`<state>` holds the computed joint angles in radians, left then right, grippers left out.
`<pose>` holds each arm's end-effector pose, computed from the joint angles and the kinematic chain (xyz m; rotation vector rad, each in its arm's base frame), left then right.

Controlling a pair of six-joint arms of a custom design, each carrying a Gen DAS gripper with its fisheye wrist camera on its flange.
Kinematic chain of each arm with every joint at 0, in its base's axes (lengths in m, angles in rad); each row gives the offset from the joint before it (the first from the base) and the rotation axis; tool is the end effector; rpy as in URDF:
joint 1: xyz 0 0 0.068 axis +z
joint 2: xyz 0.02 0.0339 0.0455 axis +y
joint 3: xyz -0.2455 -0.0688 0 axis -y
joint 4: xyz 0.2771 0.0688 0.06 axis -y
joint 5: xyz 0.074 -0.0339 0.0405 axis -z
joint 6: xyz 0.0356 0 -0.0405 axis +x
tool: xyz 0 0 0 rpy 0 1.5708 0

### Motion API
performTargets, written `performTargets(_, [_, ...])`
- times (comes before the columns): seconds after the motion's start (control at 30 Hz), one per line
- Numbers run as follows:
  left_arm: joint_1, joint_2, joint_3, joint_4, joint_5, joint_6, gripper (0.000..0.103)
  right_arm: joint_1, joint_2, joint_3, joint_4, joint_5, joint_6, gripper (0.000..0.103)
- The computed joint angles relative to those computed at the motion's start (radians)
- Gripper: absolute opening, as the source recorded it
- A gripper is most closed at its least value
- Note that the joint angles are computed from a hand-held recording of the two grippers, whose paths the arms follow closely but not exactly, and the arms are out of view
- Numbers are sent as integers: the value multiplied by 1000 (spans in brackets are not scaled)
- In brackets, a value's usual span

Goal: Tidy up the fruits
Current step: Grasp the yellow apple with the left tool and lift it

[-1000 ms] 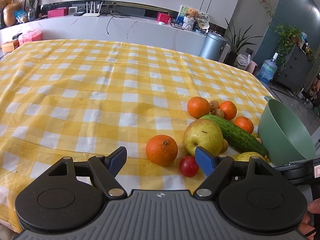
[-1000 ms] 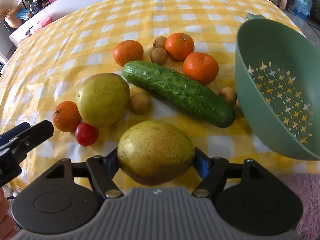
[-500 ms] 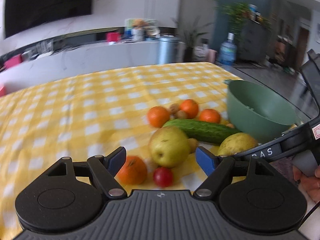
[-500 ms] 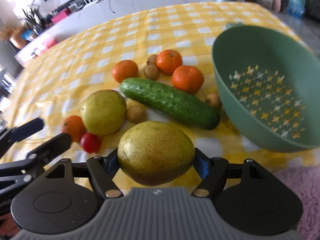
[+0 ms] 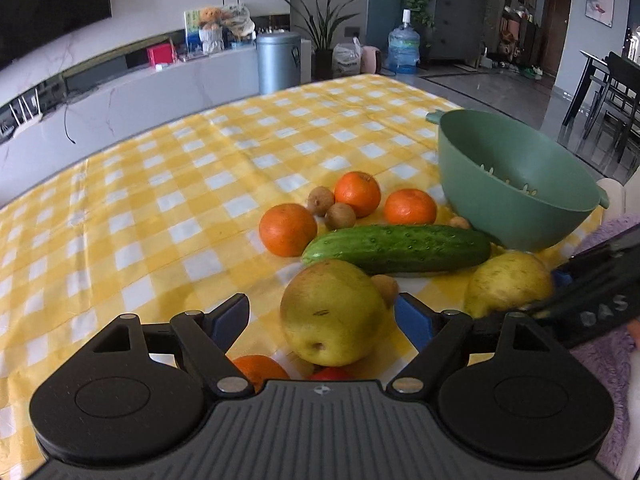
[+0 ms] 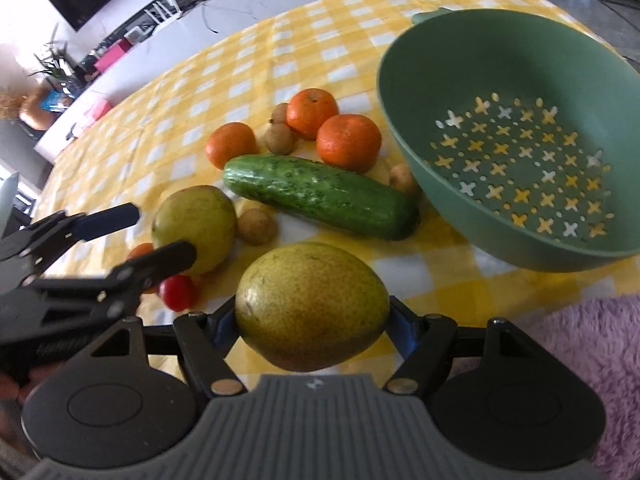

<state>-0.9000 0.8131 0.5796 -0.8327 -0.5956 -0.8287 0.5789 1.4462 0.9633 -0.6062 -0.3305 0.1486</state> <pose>0.1305 -0.1323 0.1955 -0.1031 2.3791 0.0075 0.2554 0.1807 0.1861 -0.6926 2.6453 0.6646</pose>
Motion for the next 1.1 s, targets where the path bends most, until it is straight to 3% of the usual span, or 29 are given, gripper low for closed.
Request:
performTargets(0.1, [44,-11,-34,52,65,68,97,10,-7,-1,-4,5,-7,70])
performTargets(0.2, [53,68,-22,89,69,78,97,13,-3,3,-9,4,-4,70])
performTargets(0.27, [50,149,13,67,39,24,98,5,12,7,-5,-6,-17,70])
performTargets(0.43, [53,176,17,78,36,-19,94,2,49,27,-11,-26,-34,70])
performTargets(0.53, [68,150,-7,116,58,-43,86,-4,72,42,-23,-46,-42,70])
performTargets(0.6, [82,119,-28,143,92,-61,75,-6,73,43,-26,-54,-43,70])
performTargets(1.1, [40,139,4,78,17,-211,74,-2,68,36,-21,-46,-41,70])
